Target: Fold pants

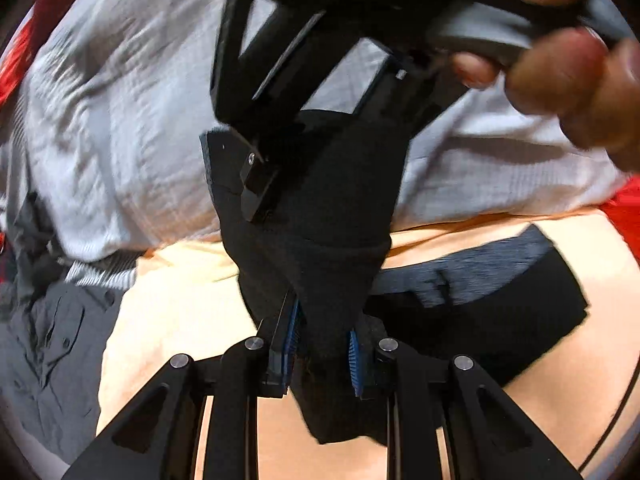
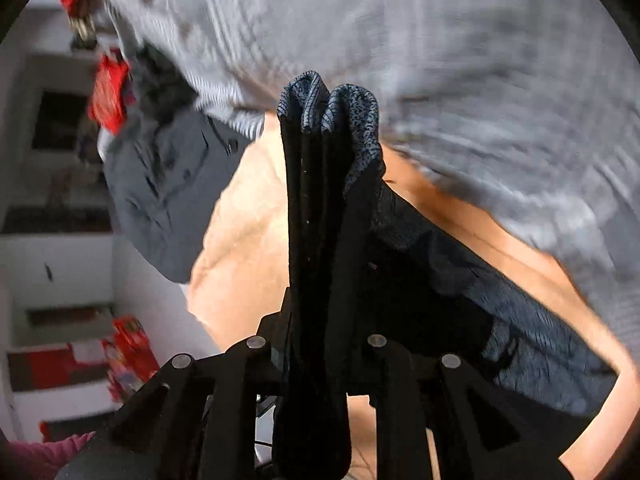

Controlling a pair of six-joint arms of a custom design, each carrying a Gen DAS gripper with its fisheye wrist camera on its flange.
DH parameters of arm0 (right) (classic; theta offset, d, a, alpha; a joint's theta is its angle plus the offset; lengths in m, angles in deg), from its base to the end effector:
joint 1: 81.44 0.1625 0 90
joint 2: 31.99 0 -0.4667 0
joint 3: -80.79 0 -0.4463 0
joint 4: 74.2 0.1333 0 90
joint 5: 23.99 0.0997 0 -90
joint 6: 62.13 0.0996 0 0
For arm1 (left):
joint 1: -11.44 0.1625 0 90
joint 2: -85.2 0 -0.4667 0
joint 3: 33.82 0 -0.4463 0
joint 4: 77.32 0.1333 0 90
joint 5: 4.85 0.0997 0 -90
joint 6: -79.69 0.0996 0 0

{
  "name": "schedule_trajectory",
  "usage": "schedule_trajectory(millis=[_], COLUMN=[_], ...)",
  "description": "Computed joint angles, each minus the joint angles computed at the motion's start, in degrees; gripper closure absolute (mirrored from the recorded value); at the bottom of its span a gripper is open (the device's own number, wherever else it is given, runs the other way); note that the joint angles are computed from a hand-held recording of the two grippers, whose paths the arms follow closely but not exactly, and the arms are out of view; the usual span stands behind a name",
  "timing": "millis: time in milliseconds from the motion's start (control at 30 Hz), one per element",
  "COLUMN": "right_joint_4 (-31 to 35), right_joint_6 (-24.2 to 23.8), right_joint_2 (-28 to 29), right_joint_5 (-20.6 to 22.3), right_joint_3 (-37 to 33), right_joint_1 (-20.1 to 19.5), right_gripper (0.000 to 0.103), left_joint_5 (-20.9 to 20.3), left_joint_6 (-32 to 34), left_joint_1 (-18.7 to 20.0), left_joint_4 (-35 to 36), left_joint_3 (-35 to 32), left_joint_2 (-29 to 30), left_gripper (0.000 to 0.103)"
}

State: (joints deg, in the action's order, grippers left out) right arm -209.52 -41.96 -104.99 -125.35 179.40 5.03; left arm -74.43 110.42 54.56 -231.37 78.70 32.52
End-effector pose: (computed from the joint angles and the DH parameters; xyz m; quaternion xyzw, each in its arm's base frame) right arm 0.0725 -0.6714 0.3576 -0.2179 -0.9560 0.1826 0.0718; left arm -0.3329 -0.5420 0.0620 0.6113 0.7705 -0.0607 0.1703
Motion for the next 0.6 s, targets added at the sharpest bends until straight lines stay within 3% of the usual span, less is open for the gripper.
schedule_trajectory(millis=[300, 467, 600], right_joint_4=[-18.94, -24.18, -25.21], right_joint_6=[2.44, 3.36, 2.12], right_joint_2=[-20.2, -32.1, -40.44], right_joint_5=[5.9, 9.45, 14.26], right_joint_3=[22.81, 33.83, 40.68], right_joint_1=[-4.87, -10.84, -18.37], right_gripper=[0.085, 0.085, 0.085], left_joint_5=[-6.06, -8.82, -9.88], left_joint_6=[0.07, 0.28, -0.55], left_joint_1=[-8.53, -12.66, -15.6], left_joint_4=[3.9, 4.89, 4.96], left_joint_3=[5.02, 7.5, 9.97], left_joint_2=[-2.5, -1.69, -0.1], left_gripper=[0.08, 0.08, 0.08])
